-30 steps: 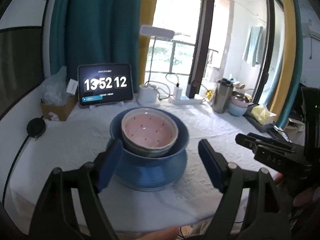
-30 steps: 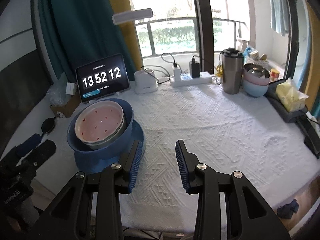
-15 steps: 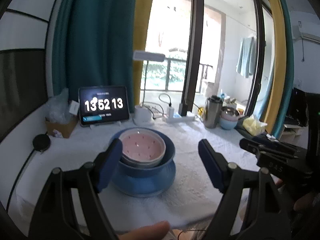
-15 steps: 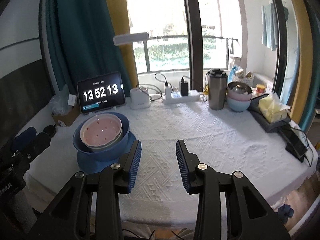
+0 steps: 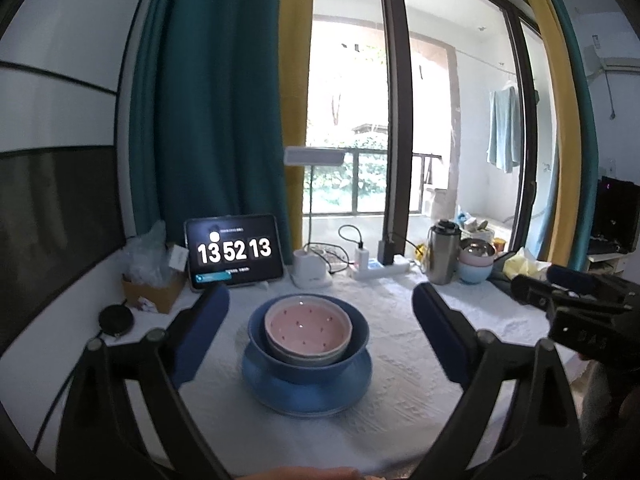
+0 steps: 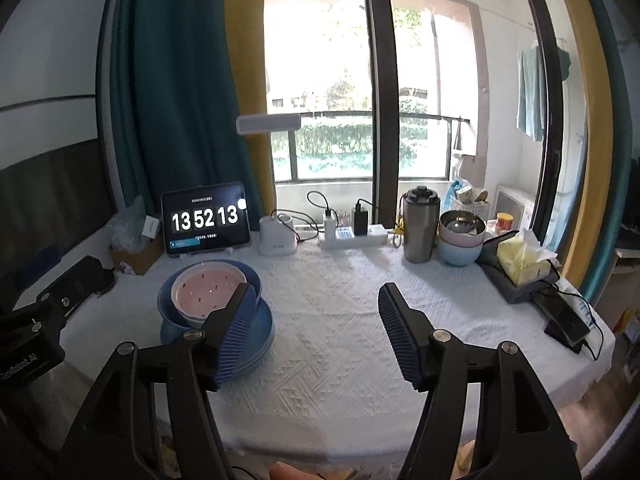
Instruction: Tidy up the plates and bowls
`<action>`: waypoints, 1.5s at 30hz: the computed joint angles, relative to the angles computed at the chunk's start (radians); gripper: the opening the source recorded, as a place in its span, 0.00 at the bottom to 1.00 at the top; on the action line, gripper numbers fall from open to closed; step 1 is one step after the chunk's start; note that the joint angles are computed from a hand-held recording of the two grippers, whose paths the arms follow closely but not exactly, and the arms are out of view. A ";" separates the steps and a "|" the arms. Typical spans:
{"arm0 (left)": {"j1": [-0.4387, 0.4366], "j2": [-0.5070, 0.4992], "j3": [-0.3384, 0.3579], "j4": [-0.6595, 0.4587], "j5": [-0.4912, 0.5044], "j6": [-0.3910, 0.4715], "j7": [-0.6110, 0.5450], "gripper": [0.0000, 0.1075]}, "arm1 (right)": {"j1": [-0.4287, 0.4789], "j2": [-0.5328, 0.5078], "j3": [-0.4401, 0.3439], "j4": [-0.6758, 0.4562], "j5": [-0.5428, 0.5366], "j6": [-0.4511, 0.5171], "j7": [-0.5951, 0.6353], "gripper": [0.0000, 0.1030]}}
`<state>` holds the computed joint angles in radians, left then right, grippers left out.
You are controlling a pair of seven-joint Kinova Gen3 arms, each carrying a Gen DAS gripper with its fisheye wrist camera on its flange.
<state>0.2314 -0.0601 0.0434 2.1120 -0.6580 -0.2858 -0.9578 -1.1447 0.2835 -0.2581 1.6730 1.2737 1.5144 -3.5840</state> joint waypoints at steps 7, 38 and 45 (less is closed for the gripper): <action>0.022 -0.009 -0.007 -0.016 -0.017 0.041 0.013 0.88 | -0.014 -0.008 -0.006 0.007 0.013 0.030 -0.014 0.66; 0.053 -0.025 -0.037 -0.008 -0.028 0.035 0.023 0.88 | -0.016 -0.009 -0.012 0.000 0.015 0.040 -0.014 0.66; 0.055 -0.028 -0.036 -0.003 -0.008 0.041 0.005 0.88 | -0.016 -0.009 -0.011 -0.001 0.014 0.040 -0.015 0.66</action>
<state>0.2868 -0.0879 0.0074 2.1087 -0.6656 -0.2451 -0.9530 -1.1610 0.2746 -0.2692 1.6723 1.2878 1.5547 -3.5989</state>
